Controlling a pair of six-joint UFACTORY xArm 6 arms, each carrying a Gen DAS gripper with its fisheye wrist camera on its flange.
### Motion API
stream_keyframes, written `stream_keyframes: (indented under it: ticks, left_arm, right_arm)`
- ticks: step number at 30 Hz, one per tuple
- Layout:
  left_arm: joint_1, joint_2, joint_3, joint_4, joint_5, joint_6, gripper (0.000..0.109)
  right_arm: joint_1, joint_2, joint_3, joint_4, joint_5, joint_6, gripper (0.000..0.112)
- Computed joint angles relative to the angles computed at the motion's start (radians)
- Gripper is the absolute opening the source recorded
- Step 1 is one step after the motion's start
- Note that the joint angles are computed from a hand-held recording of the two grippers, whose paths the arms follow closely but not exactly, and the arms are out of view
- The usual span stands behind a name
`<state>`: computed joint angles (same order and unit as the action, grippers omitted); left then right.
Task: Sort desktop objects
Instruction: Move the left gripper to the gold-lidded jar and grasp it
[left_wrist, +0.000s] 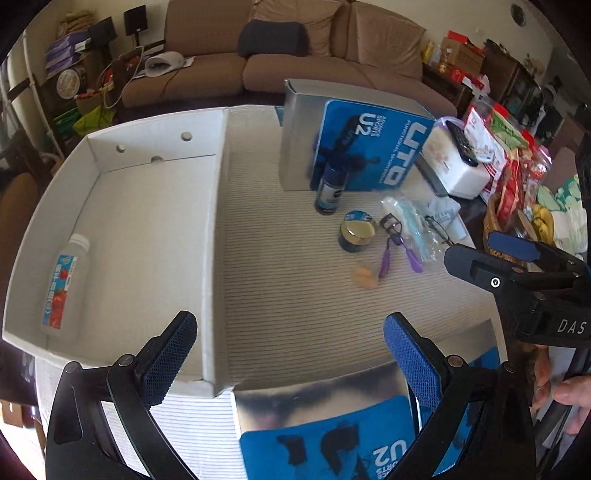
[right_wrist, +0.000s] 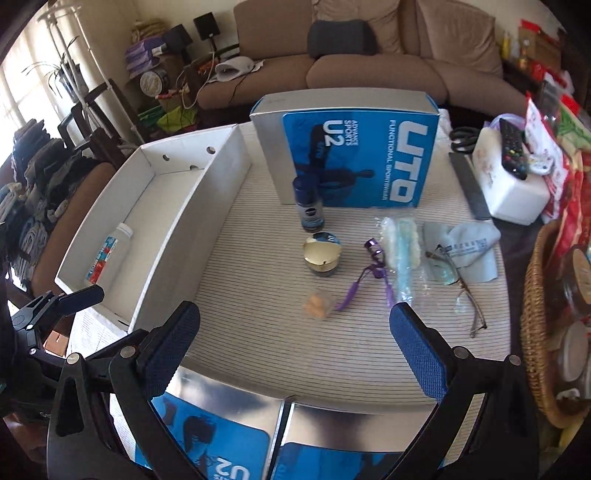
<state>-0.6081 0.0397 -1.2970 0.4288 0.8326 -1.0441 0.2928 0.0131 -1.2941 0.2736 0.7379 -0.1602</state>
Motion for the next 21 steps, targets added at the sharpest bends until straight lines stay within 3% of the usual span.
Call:
stream_keyframes:
  ticks: [5, 10, 17, 21]
  left_arm:
    - [0.008, 0.176, -0.141, -0.048, -0.027, 0.048, 0.103]
    - [0.03, 0.38, -0.334, -0.073, -0.018, 0.068, 0.103]
    - [0.049, 0.624, -0.638, -0.059, 0.07, 0.116, 0.103]
    - [0.058, 0.688, -0.716, -0.068, 0.079, 0.152, 0.103]
  right_arm:
    - [-0.079, 0.076, -0.07, 0.119, 0.061, -0.114, 0.102]
    - [-0.123, 0.149, -0.124, 0.198, 0.061, -0.165, 0.098]
    - [-0.16, 0.233, -0.191, 0.288, 0.055, -0.225, 0.096]
    - [-0.171, 0.301, -0.263, 0.332, 0.095, -0.246, 0.096]
